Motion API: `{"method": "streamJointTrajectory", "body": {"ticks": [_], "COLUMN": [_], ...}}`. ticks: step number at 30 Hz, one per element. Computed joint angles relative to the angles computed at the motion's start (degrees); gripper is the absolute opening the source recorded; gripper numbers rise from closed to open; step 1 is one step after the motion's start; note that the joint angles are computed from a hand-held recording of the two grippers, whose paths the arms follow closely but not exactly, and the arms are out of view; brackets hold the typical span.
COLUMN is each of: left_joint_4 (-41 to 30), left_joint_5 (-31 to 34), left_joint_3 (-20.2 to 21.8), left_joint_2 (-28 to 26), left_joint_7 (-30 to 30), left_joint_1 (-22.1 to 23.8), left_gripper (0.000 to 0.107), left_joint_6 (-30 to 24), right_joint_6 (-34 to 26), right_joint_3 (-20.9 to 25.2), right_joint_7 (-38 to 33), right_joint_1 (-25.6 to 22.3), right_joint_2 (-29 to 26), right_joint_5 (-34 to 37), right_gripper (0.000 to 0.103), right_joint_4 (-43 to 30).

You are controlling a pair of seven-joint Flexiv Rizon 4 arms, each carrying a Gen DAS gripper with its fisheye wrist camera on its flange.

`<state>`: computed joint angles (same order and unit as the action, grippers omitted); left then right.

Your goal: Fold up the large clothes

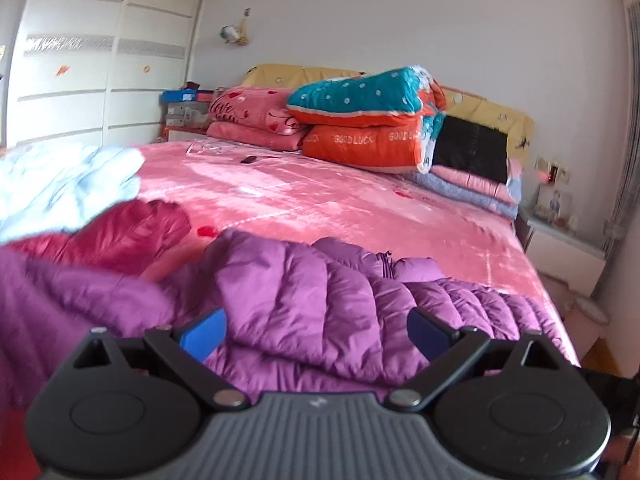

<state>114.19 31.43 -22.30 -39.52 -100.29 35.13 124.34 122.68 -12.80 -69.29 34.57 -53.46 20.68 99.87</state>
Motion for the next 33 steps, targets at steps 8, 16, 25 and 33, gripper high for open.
{"method": "streamJointTrajectory", "body": {"ticks": [8, 16, 25, 33], "left_joint_4": [-11.42, -17.26, -17.48, -7.4], "left_joint_5": [-4.19, -17.44, -19.18, -18.72], "left_joint_3": [-5.21, -2.28, -2.9, -2.73], "left_joint_2": [-7.71, -13.7, -17.98, -8.67], "left_joint_7": [4.84, 9.06, 12.21, 9.59], "left_joint_1": [-1.91, -6.34, -6.34, -4.18], "left_gripper": [0.095, 0.085, 0.087, 0.086], "left_joint_6": [-7.91, -13.91, -8.75, -6.47], "right_joint_6": [-5.16, -6.41, -8.24, -7.58], "right_joint_3": [-6.05, -8.17, -12.13, -12.06], "right_joint_7": [-0.53, 0.46, 2.25, 2.64], "right_joint_1": [4.73, 5.75, 8.24, 7.66], "right_joint_2": [0.22, -0.51, -1.72, -1.68], "right_joint_5": [0.85, -0.46, -1.64, -2.65], "right_gripper": [0.103, 0.103, 0.103, 0.103], "right_joint_4": [0.4, 0.61, 0.22, 0.45]}}
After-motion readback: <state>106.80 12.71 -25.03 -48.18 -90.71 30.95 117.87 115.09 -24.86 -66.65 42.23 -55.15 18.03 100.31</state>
